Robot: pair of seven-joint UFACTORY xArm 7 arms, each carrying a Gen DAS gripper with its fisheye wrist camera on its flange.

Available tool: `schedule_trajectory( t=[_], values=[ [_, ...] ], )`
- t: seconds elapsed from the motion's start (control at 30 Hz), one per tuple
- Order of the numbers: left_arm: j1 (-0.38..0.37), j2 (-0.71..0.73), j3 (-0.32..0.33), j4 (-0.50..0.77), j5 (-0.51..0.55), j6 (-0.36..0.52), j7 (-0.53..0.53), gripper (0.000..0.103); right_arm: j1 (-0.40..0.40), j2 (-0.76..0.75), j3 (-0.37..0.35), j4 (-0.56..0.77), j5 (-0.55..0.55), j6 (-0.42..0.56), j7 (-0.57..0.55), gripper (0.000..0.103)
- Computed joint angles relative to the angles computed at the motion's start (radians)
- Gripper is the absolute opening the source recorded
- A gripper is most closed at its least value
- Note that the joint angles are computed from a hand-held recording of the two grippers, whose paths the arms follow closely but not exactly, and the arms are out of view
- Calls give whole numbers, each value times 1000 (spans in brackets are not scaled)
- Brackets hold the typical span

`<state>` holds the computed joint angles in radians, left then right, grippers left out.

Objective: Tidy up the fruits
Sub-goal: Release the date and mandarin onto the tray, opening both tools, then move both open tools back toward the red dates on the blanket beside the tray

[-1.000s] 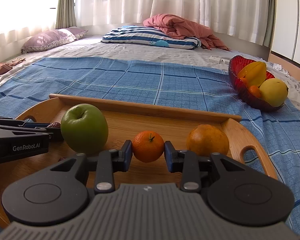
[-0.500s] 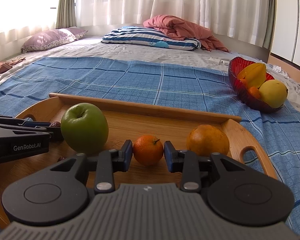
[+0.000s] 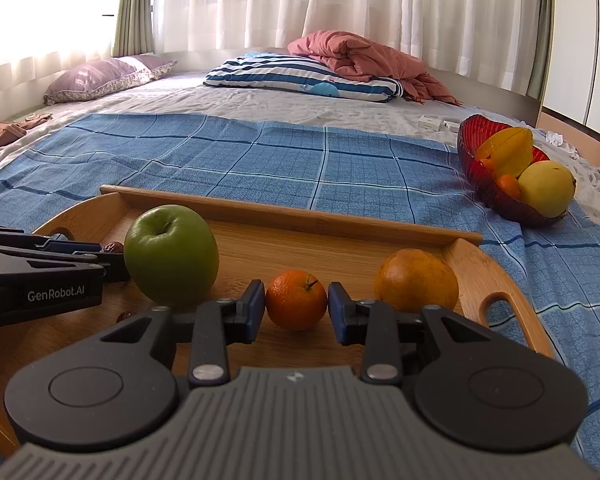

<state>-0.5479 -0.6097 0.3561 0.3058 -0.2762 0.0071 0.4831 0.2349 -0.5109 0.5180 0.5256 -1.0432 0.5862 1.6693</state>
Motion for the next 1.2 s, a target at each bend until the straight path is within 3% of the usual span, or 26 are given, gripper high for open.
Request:
schedule_trajectory(
  t=[0.03,0.3,0.57,0.67,0.83,1.2],
  values=[
    [9,0,-10,-2,2,-5,-4,39,2,-1,1,0,1,4,-2,49],
    [64,-44,-46,-20,12,31,-22,50,14,-63,7,-25,24,7,-3,50],
    [124,-169,-88,-64,32,77,-24,80,2,-165,62,-50,80,41,-25,63],
    [143,-235,-96,-83,37,107,-22,85,1,-199,85,-57,103,60,-41,69],
    [180,-362,-113,-112,42,181,-12,92,10,-271,118,-80,152,96,-62,79],
    [245,-643,-141,-177,26,377,-2,97,74,-436,181,-137,306,193,-123,89]
  ],
)
